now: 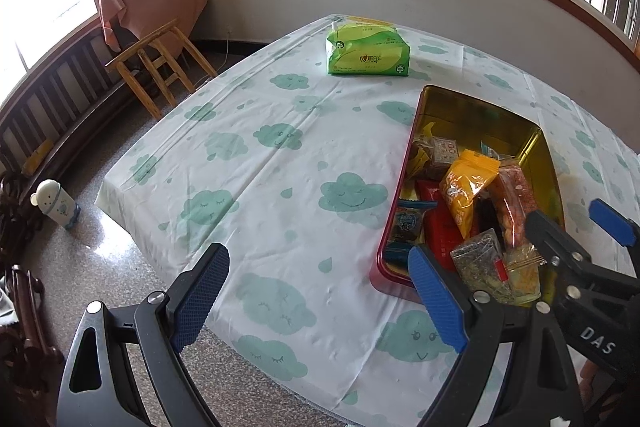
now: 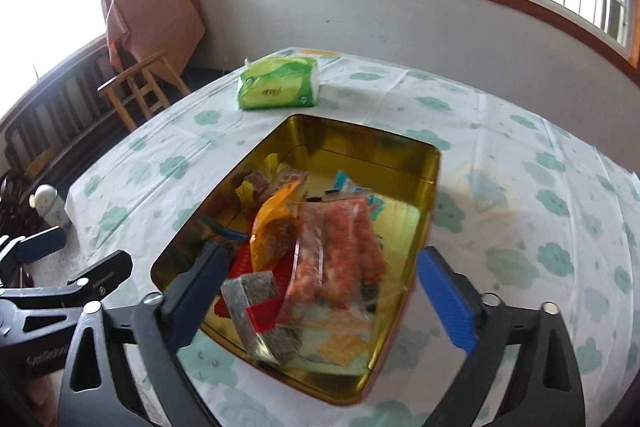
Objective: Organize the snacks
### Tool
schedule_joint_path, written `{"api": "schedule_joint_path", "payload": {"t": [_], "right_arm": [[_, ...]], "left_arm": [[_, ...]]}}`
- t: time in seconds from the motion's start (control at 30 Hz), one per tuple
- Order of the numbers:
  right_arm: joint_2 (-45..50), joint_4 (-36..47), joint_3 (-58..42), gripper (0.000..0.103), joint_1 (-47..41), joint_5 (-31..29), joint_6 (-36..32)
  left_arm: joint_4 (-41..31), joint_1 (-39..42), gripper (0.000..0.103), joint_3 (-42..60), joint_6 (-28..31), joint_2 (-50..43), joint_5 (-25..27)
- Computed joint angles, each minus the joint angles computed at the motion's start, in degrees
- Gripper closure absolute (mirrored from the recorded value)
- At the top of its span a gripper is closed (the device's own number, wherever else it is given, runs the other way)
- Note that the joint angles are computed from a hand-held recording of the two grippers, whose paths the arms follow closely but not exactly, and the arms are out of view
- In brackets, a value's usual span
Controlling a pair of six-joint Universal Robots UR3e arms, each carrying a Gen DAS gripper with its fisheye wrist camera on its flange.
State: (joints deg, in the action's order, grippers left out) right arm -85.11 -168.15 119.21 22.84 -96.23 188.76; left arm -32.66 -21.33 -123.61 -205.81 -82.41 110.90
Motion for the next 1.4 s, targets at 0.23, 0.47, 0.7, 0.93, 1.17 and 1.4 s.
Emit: {"api": "schedule_joint_path", "payload": {"t": [0.23,0.47,0.7,0.93,1.17,1.4], "right_arm": [[-9.2,3.8,7.8,0.003,-4.6,1.9,-0.4],[-14.8,4.7,13.5,0.003,-4.9,-0.2,-2.7],[-19.5,6.3,17.7,0.003,-7.9,2.1,-4.1],[-21.9,6.6,19.7,0.003,-9.4,3.2,-5.1],[-24.1,8.6,21.2,0.003,-12.3,5.5,-5.9],[-25.5,9.1,22.3,0.003,-13.5,6.5,-6.6]], "left_arm": [[-0.8,-2.1,0.013,1.1,-0.7,-0.8,0.9],[-2.3,-6.2,0.013,4.4,-1.9,-3.8,2.4],[-4.1,-9.4,0.013,7.8,-3.4,-6.5,4.1],[-6.1,-12.0,0.013,10.7,-4.4,-8.7,5.7],[-7.6,-13.8,0.013,13.3,-5.0,-10.2,6.7],[-9.1,-15.3,0.013,15.6,-5.4,-11.7,7.4]]}}
